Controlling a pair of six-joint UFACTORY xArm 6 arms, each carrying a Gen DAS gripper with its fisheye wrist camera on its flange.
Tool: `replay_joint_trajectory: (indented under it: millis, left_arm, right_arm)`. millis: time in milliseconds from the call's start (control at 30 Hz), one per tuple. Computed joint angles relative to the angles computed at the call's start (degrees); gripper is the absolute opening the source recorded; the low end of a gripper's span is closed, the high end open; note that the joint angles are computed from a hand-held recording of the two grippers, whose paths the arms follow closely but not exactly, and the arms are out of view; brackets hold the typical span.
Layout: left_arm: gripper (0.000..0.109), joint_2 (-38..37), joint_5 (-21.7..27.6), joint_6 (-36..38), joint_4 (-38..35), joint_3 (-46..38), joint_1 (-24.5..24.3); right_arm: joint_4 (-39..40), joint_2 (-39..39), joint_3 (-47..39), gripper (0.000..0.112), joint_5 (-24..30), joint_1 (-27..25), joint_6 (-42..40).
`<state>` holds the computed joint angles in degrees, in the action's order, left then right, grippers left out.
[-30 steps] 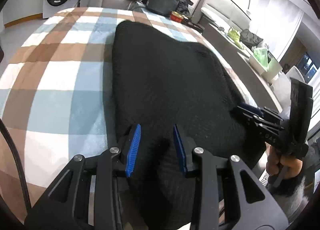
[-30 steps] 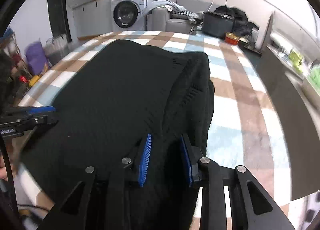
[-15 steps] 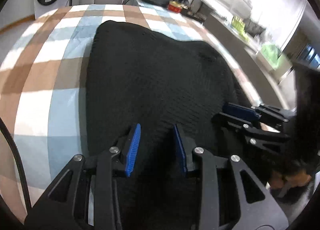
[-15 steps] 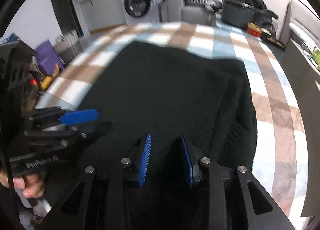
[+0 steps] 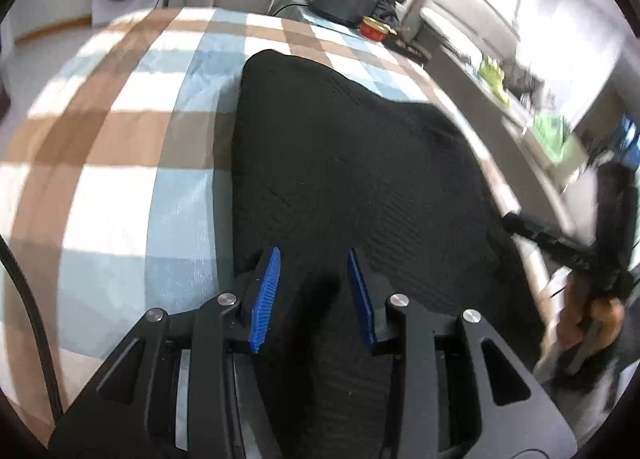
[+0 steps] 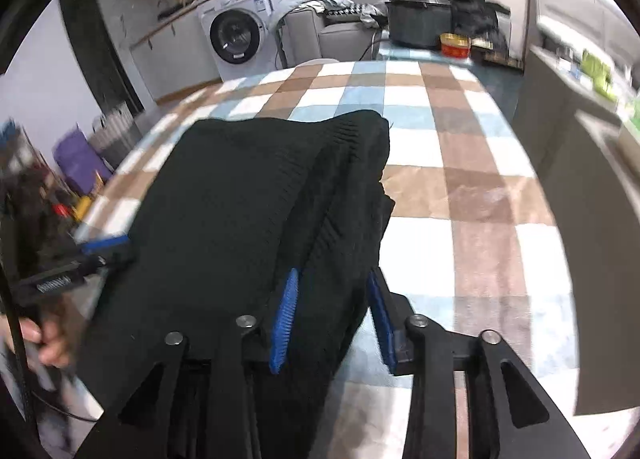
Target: Fold small clothes
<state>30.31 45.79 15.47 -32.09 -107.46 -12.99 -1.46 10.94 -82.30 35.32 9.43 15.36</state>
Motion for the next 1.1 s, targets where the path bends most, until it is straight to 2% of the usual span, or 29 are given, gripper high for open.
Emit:
replay_joint_trajectory:
  millis: [133,167,267,333,467,500,567,633,667,733,800,900,1100]
  left_arm:
    - [0.032,-1.57,-1.34,0.56,-0.95,2.61,0.47]
    - [0.032,-1.82,-1.32,0.50,-0.77,2.94,0.56]
    - [0.038,-3.57,-2.03,0.33,-0.44,5.33,0.83]
    - [0.052,-4.74,-1.91,-0.95,0.84,6.84,1.05]
    - [0.053,-5.55,1.12,0.25,-0.65,8.36,1.79]
    - [0.053,-6.23,-0.19,1.03,-1.27,9.74,1.62]
    - [0.053,-6.39,0.23,1.86,-1.90,10.05,1.53]
    - [0.046,-6.09,2.70,3.30,-5.15,9.52,1.93]
    - [0.043,-6.06,3.38,4.11,-6.68,9.49,2.05]
    - [0.019,-6.33,1.35,3.66,-5.25,10.19,1.55]
    - [0.018,-5.62,0.39,4.29,-6.79,9.65,1.65]
    - [0.017,-3.41,-0.78,2.36,-6.56,7.02,1.65]
    - [0.017,6.41,1.11,-5.69,0.46,-7.84,2.07]
  right_arm:
    - [20.55,0.10,1.53,0.044,-1.45,-2.51,-9.50]
    - [23.60,0.49,1.37,0.044,-1.04,-2.93,-10.84]
    - [25.42,0.57,1.97,0.044,-0.35,-2.96,-10.74]
    - [27.57,-0.26,3.15,0.045,0.19,-2.77,-12.58]
    - [31.53,-3.21,6.76,0.049,0.28,-2.16,-16.30]
    - [33.12,-3.74,7.50,0.050,0.15,-2.06,-17.50]
    - [34.94,-4.36,8.65,0.049,-0.50,-1.93,-18.54]
    - [35.86,-4.40,9.40,0.047,-2.23,-1.26,-19.33]
    - [36.01,-4.37,9.66,0.037,-2.92,-0.70,-19.84]
    - [33.69,-4.39,10.23,0.029,-4.35,0.16,-18.58]
    - [32.90,-3.42,9.38,0.021,-5.52,0.49,-17.98]
    - [31.32,-1.84,7.63,0.020,-5.94,0.77,-16.22]
    - [28.26,6.93,-3.68,0.020,-3.99,0.29,-11.47]
